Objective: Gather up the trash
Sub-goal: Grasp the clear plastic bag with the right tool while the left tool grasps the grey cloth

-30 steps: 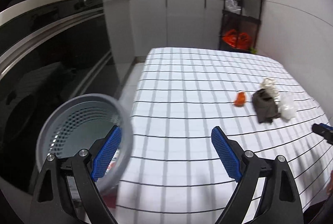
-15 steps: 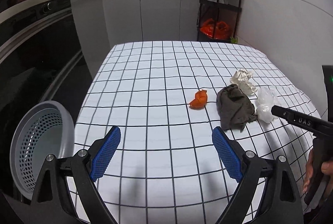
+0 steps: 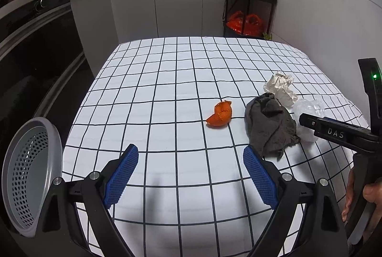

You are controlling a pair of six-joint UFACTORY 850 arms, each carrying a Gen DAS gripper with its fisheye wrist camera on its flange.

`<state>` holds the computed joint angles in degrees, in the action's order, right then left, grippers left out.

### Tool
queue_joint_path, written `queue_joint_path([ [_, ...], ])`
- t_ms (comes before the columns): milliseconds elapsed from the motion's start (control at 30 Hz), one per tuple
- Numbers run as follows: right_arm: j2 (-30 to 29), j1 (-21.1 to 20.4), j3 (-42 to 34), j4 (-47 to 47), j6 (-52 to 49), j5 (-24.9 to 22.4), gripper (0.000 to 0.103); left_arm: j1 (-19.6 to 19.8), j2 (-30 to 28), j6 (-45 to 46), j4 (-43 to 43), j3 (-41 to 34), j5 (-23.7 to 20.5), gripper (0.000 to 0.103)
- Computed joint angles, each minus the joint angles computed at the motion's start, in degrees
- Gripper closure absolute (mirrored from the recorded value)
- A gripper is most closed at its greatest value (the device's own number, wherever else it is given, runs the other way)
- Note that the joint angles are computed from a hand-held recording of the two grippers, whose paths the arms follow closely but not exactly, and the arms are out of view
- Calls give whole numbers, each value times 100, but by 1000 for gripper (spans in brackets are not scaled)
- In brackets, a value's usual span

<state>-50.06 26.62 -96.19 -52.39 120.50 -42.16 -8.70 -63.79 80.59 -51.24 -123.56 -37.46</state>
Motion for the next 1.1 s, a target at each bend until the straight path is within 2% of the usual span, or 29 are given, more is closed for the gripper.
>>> queue_joint_path([
  [67, 12, -16, 24, 18, 24, 114, 40, -25, -18, -45, 57, -30, 24, 15],
  [200, 76, -24, 107, -46, 26, 297, 60, -71, -7, -64, 73, -21, 33, 15],
  [300, 163, 5, 223, -199, 243, 331, 70, -117, 45, -26, 69, 88, 98, 15],
  [600, 791, 135, 1050, -1133, 1737, 238, 74, -365, 190, -18, 102, 396, 146, 13],
  [800, 1106, 145, 1435, -1486, 2324, 167, 74, -586, 341, 328, -127, 741, 319, 10],
  [1100, 1354, 193, 1771, -1940, 2952, 181, 74, -907, -19, -632, 669, 323, 476, 11],
])
